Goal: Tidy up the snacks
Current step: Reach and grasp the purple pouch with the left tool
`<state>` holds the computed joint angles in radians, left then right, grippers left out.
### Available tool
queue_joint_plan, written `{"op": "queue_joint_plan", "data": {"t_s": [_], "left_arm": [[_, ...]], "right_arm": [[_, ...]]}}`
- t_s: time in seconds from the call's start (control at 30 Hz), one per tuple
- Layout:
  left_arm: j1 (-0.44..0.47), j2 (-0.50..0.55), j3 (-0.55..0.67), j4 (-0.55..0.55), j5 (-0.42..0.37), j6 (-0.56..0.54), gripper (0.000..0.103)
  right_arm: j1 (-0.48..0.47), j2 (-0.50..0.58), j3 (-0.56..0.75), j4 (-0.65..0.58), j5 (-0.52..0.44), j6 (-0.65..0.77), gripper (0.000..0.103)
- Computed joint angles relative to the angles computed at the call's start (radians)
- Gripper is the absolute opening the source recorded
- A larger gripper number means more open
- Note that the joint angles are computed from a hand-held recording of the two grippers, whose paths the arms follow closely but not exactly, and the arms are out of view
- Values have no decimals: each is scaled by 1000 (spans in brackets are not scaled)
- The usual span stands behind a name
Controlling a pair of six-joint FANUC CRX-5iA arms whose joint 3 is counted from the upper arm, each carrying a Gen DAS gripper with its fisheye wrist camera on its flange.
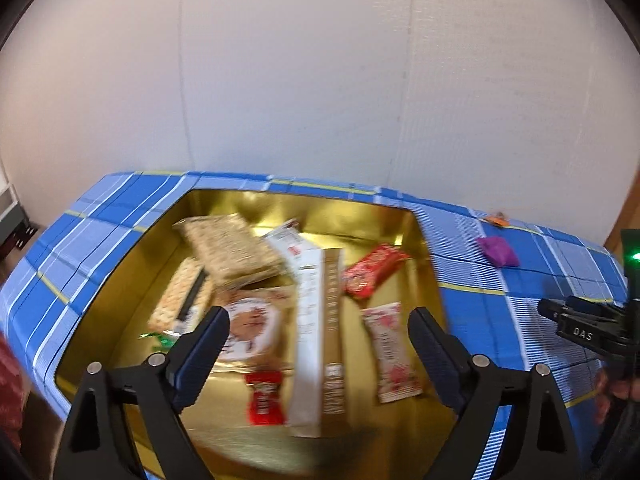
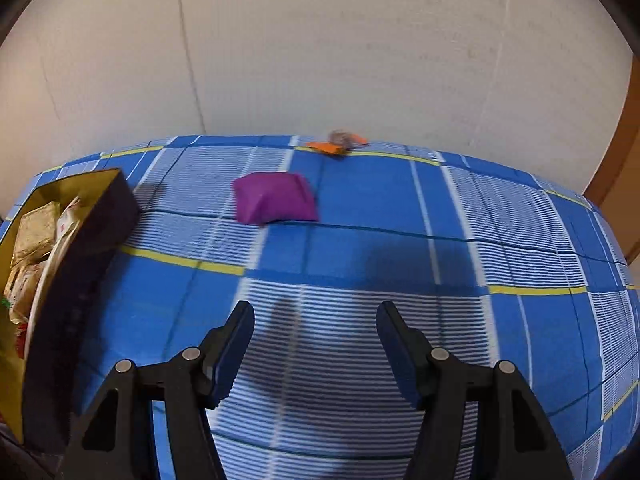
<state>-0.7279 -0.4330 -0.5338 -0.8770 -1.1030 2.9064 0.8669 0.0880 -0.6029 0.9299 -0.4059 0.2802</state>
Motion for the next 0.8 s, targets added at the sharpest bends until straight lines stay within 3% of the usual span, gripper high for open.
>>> {"op": "queue_joint_plan", "data": {"t_s": [0.1, 0.2, 0.3, 0.5, 0.8], "left_arm": [[-17, 34, 24, 13, 22, -15, 94], [-13, 99, 69, 61, 53, -80, 95], [-11, 160, 120, 89, 67, -121, 95], [49, 321, 263, 184, 134, -235, 100], [79, 541, 448, 196, 146, -260, 100]], "right_arm": [[-33, -14, -31, 36, 39, -35, 65], [-42, -19, -25, -34, 50, 8, 65], [-58, -35, -38, -26, 67, -13, 65], [-85, -47, -59, 34, 49, -65, 65], [-123, -90, -79, -49, 72, -36, 65]]}}
